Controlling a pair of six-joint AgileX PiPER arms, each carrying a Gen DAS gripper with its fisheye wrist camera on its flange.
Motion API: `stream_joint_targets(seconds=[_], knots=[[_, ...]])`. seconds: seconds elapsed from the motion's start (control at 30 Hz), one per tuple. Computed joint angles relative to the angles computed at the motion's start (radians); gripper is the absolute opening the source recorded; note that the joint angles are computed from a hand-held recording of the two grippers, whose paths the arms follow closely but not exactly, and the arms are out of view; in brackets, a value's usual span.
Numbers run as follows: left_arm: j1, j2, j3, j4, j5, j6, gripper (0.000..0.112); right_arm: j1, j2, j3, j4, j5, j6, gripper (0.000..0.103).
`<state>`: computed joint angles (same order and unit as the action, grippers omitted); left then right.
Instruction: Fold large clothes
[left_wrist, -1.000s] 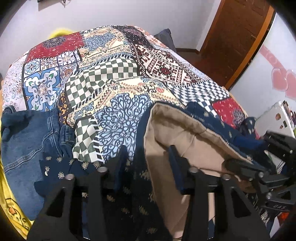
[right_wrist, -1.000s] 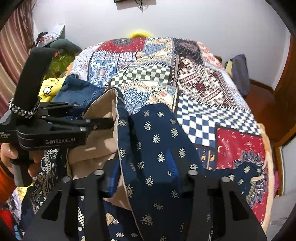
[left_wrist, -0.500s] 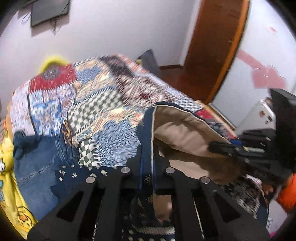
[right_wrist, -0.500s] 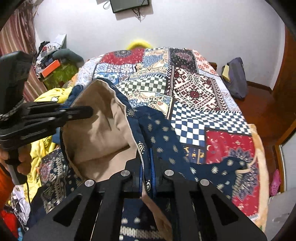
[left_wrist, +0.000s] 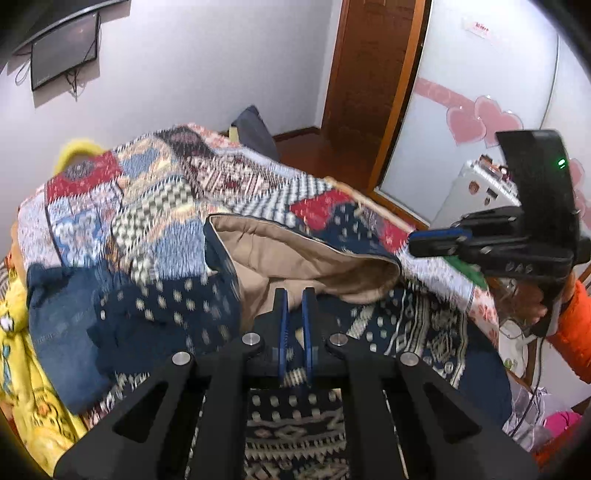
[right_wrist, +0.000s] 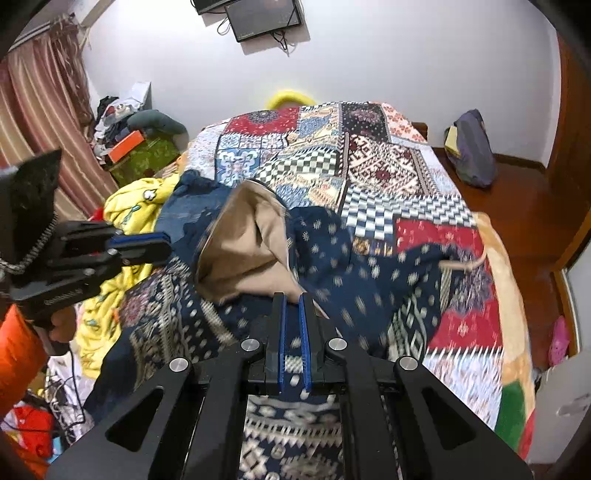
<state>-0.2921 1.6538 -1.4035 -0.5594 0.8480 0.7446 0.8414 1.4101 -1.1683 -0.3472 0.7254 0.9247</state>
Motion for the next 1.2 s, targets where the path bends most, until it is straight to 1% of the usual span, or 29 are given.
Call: stream_joint_targets(seconds=[0.07,0.13,0.17,0.23,0.27,0.3,0.33,0.37,0.4,0.43,0.47,0.63,0.83,0.9,0.97,1.0,1.07,1.1,1.2], knots=[[-0.008,-0.008,0.028,0.055,-0.014,-0.046,0.006,0.022,-0.004,0.01,-0.017,0.02,0.021,0.006],[-0.006,-0.002,0.031,0.094,-0.014,-0.095,0.006,0.045,0.006,0.003,-0.053,0.064,0.056,0.006],[-0.003,0.006,0.023,0.112,-0.006,-0.121,0.006,0.051,0.016,-0.006,-0.062,0.085,0.066,0.007],[0.005,0.019,0.007,0.136,0.008,-0.155,0.007,0.043,0.029,-0.019,-0.043,0.097,0.047,0.008],[0.009,0.025,-0.001,0.143,0.013,-0.165,0.009,0.036,0.042,-0.035,-0.038,0.107,0.039,0.014],[0.013,0.033,-0.015,0.147,0.019,-0.174,0.014,0.029,0.057,-0.052,-0.038,0.116,0.034,0.019],[0.015,0.039,-0.025,0.152,0.019,-0.181,0.023,0.051,0.044,-0.043,-0.066,0.129,0.066,0.034],[0.015,0.042,-0.03,0.159,0.014,-0.19,0.029,0.052,0.054,-0.054,-0.088,0.128,0.077,0.048],[0.011,0.047,-0.039,0.174,0.0,-0.21,0.041,0.063,0.056,-0.052,-0.119,0.123,0.102,0.051],[0.008,0.054,-0.048,0.184,-0.013,-0.225,0.046,0.064,0.067,-0.062,-0.143,0.119,0.11,0.052],[0.005,0.063,-0.06,0.188,-0.018,-0.234,0.046,0.061,0.081,-0.074,-0.147,0.116,0.101,0.052],[-0.003,0.19,-0.212,0.185,0.039,-0.286,0.046,-0.009,0.202,-0.172,-0.062,0.086,-0.025,0.052],[0.011,0.376,-0.43,0.11,0.156,-0.326,0.046,-0.09,0.343,-0.263,0.05,0.052,-0.155,0.052],[0.015,0.436,-0.505,0.096,0.199,-0.346,0.046,-0.122,0.358,-0.257,0.116,0.002,-0.213,0.047],[0.016,0.49,-0.573,0.086,0.231,-0.366,0.046,-0.14,0.375,-0.267,0.155,-0.011,-0.244,0.031],[0.015,0.509,-0.594,0.088,0.234,-0.373,0.045,-0.144,0.38,-0.268,0.152,-0.016,-0.239,0.027],[0.013,0.523,-0.599,0.094,0.205,-0.371,0.024,-0.153,0.379,-0.258,0.156,-0.034,-0.237,0.009],[0.013,0.534,-0.612,0.092,0.204,-0.362,0.009,-0.159,0.376,-0.251,0.168,-0.044,-0.245,0.008],[0.021,0.523,-0.593,0.064,0.183,-0.328,0.008,-0.173,0.334,-0.201,0.213,-0.085,-0.271,0.007]])
